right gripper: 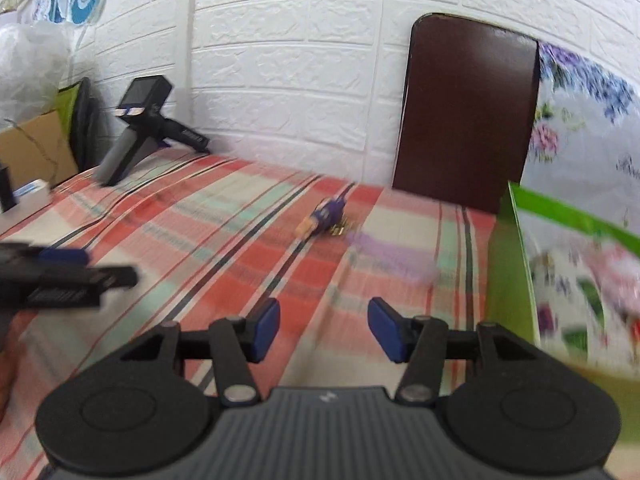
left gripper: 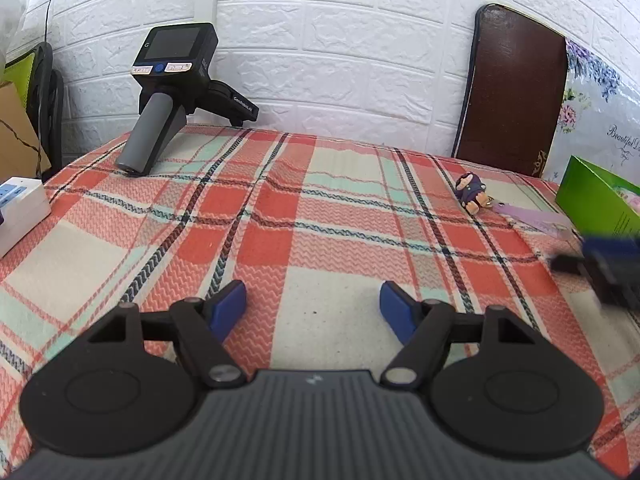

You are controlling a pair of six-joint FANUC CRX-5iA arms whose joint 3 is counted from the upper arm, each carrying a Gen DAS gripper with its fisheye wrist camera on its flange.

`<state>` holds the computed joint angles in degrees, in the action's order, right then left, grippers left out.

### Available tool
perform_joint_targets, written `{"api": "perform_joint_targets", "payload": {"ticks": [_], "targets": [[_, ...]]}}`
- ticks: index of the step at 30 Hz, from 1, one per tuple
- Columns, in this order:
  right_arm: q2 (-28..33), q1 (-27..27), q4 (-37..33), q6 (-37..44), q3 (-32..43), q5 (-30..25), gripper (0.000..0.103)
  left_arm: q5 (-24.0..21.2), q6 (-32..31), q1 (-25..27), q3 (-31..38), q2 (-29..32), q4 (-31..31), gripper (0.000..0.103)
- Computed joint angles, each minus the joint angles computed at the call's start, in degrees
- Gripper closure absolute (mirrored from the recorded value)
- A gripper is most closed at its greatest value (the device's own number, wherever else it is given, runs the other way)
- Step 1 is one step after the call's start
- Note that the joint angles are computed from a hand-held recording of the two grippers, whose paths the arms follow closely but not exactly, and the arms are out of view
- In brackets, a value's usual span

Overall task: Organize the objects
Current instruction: 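Move the left gripper back from the tray while the right gripper approaches the purple figure, then grasp the purple figure keychain with the right gripper and lift it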

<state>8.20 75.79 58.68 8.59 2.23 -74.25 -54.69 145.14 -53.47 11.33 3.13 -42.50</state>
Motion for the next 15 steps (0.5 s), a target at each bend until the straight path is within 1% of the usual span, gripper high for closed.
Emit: {"api": "perform_joint_targets", "payload": {"ticks": [2,3,6,7,8,9,10,11,12,13,14,15], "targets": [[2.36,-2.84,-0.58,2.35,3.11,0.81,0.05,-0.29,0.25,-0.31,0.26,0.26,-0.52,0.028],[2.9,-4.39,-1.69,2.7,4.23,2.41,0.046,-0.19,0.39,-0.28,0.22,0.22,-0.37,0.027],[2.93,-8.35,-5.13,-1.28,5.6,8.02,0.041,0.56,0.88,0.0,-0.28,-0.08,0.06,0.026],[3.06,-9.38,-5.96,-3.0,5.99,9.24,0.039,0.8,0.81,0.15,-0.42,-0.14,0.21,0.026],[3.4,-10.4,-7.13,-4.43,6.63,10.32,0.033,1.01,0.67,0.32,-0.54,-0.2,0.37,0.026],[3.83,-11.38,-8.99,-4.68,7.61,11.14,0.029,1.01,0.65,0.36,-0.58,-0.24,0.4,0.025],[4.65,-12.38,-11.72,-3.73,9.41,11.17,0.029,1.42,0.4,0.69,-0.81,-0.34,0.75,0.025],[5.52,-13.13,-14.51,-2.08,11.25,10.57,0.032,1.52,0.39,0.76,-0.85,-0.36,0.9,0.024],[6.09,-13.49,-15.16,-0.73,11.97,10.26,0.035,1.63,0.35,0.85,-0.93,-0.41,1.03,0.024],[6.78,-13.54,-15.15,2.45,12.8,9.87,0.04,1.71,0.22,0.95,-0.93,-0.4,1.15,0.024],[7.79,-13.29,-15.69,6.01,14.37,8.25,0.054,1.71,0.22,0.95,-0.93,-0.4,1.15,0.024],[8.44,-12.93,-15.56,7.96,15.3,6.82,0.063,1.72,0.23,0.94,-0.94,-0.41,1.16,0.024]]}}
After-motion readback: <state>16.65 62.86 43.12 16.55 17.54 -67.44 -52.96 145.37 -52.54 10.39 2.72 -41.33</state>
